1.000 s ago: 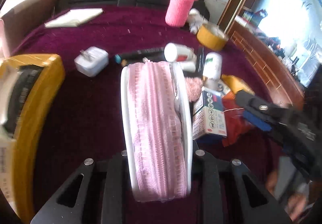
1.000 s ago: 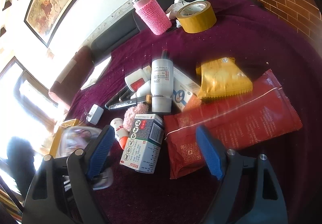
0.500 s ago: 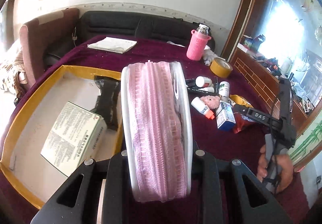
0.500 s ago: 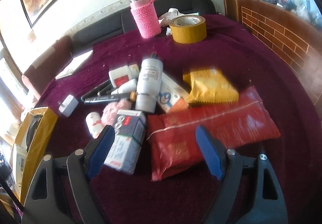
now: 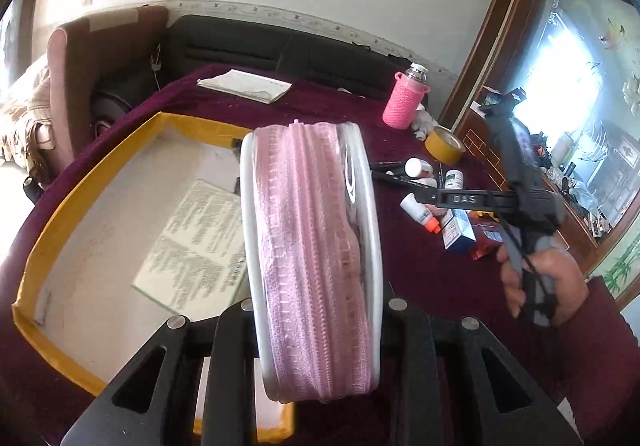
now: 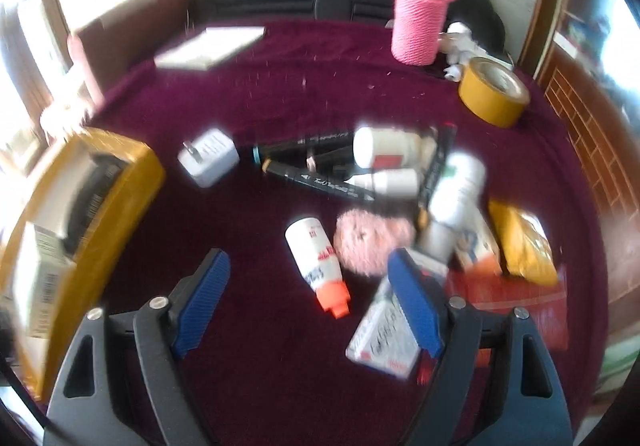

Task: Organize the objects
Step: 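Grasp the orange-capped white bottle with the right tool while the left tool carries the pouch, then lower pouch and bottle into the yellow tray and open both tools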

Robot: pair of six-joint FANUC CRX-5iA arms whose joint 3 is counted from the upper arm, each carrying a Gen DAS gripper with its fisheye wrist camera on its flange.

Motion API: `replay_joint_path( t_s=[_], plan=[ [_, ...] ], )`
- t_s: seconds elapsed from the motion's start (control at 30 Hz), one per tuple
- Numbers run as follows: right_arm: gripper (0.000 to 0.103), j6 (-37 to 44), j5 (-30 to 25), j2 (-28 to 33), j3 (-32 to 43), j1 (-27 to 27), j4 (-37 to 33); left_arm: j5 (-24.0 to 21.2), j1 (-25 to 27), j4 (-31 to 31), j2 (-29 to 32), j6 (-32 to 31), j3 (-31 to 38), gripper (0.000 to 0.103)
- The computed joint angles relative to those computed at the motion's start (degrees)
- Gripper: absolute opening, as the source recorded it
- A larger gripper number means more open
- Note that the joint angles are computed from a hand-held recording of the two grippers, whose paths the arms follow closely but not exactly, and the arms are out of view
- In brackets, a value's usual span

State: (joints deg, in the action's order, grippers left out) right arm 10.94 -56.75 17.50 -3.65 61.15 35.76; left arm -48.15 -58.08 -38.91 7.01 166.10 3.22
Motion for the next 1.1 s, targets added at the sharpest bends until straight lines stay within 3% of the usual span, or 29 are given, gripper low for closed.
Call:
replay_joint_path(
  t_s=[0.13, 0.23, 0.27, 0.33, 0.47, 0.6, 0.67, 0.73, 0.8, 0.93, 1.0, 1.1],
  plan=[
    [0.063, 6.3, 1.5, 2.7, 4.1, -2.3, -6.7, -1.6, -0.3, -1.5, -1.6, 1.2, -1.5, 0.023],
    [0.054, 9.9, -2.2, 6.0, 8.4, -3.4, -10.5, -0.4, 0.9, -0.6, -2.9, 2.0, -3.4, 0.023],
    [0.038, 10.5, -3.5, 6.7, 9.3, -3.5, -11.0, -0.3, 1.1, -0.5, -3.2, 2.4, -3.8, 0.023],
    [0.025, 9.6, -4.0, 7.0, 9.6, -3.7, -11.7, -0.7, 1.3, -1.0, -3.9, 3.5, -4.7, 0.023],
    [0.024, 5.6, -3.4, 4.7, 7.4, -3.4, -12.6, -0.8, 2.1, -0.9, -5.4, 3.1, -5.7, 0.023],
    [0.024, 2.7, 3.7, -1.2, 3.6, -2.5, -15.1, 1.2, 5.6, 2.6, -9.9, -1.7, -8.2, 0.023],
    [0.024, 2.9, 5.7, -3.0, 4.0, -1.3, -14.7, -0.6, 7.4, 3.8, -11.7, -6.3, -7.4, 0.023],
    [0.025, 5.6, 8.0, -3.5, 7.3, -0.6, -16.8, -2.7, 9.6, 5.0, -12.8, -12.3, -5.6, 0.023],
    [0.025, 11.3, 10.5, -2.3, 13.9, -1.3, -24.2, -4.9, 12.9, 8.1, -12.5, -21.2, -2.7, 0.023],
    [0.025, 18.9, 6.6, 7.2, 32.7, -3.3, -33.7, -9.4, 18.2, 10.7, -7.9, -34.5, 4.6, 0.023],
    [0.025, 20.0, 3.1, 14.1, 42.3, -3.7, -34.9, -10.0, 20.9, 12.6, -5.4, -37.3, 5.8, 0.023],
    [0.025, 19.1, -0.2, 21.8, 50.2, -3.9, -34.9, -8.0, 22.8, 13.2, -3.0, -35.2, 4.0, 0.023]
  ],
)
